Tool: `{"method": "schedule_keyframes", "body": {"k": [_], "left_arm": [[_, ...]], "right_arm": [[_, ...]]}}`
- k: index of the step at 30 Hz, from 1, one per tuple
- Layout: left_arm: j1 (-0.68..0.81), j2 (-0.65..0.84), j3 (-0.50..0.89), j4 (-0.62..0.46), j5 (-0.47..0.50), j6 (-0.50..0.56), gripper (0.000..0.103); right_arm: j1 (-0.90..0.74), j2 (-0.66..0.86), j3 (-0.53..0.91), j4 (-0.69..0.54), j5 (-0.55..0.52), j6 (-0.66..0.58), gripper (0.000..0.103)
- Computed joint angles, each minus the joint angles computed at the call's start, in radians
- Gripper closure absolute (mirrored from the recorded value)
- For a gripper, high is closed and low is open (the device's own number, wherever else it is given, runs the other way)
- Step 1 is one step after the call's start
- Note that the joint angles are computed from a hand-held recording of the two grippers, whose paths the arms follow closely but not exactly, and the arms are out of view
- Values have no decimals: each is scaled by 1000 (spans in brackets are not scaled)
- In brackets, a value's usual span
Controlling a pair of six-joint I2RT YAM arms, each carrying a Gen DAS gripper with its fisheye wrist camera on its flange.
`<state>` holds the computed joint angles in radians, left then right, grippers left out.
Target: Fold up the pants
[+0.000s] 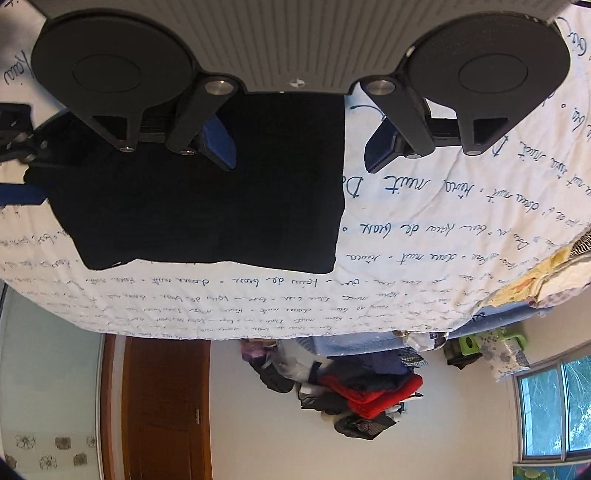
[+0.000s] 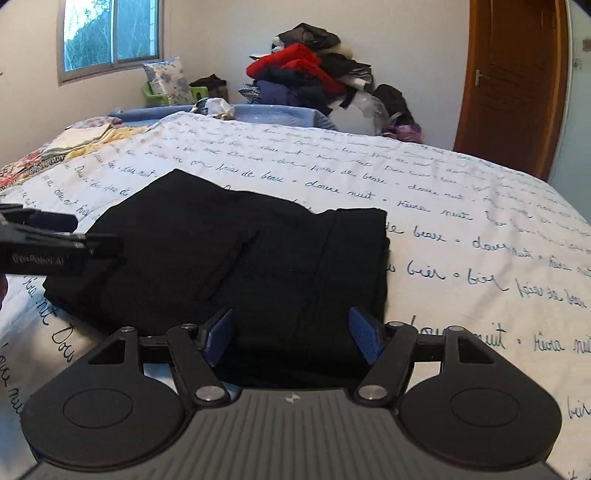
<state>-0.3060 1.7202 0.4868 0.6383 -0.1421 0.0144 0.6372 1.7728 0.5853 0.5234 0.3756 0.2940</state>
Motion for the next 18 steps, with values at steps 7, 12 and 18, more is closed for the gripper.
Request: {"method": "schedule_keyframes", "body": {"k": [7, 12, 18], "left_arm": [[4, -75, -10, -105, 47, -77, 20], [-27, -113, -23, -171, 28, -87, 16], [-46, -153, -56, -205, 20, -116, 12]], "right_arm": [[37, 4, -38, 63, 18, 23, 24], [74, -16, -50, 58, 71, 73, 21], [135, -74, -66, 6, 131, 173, 13]]}}
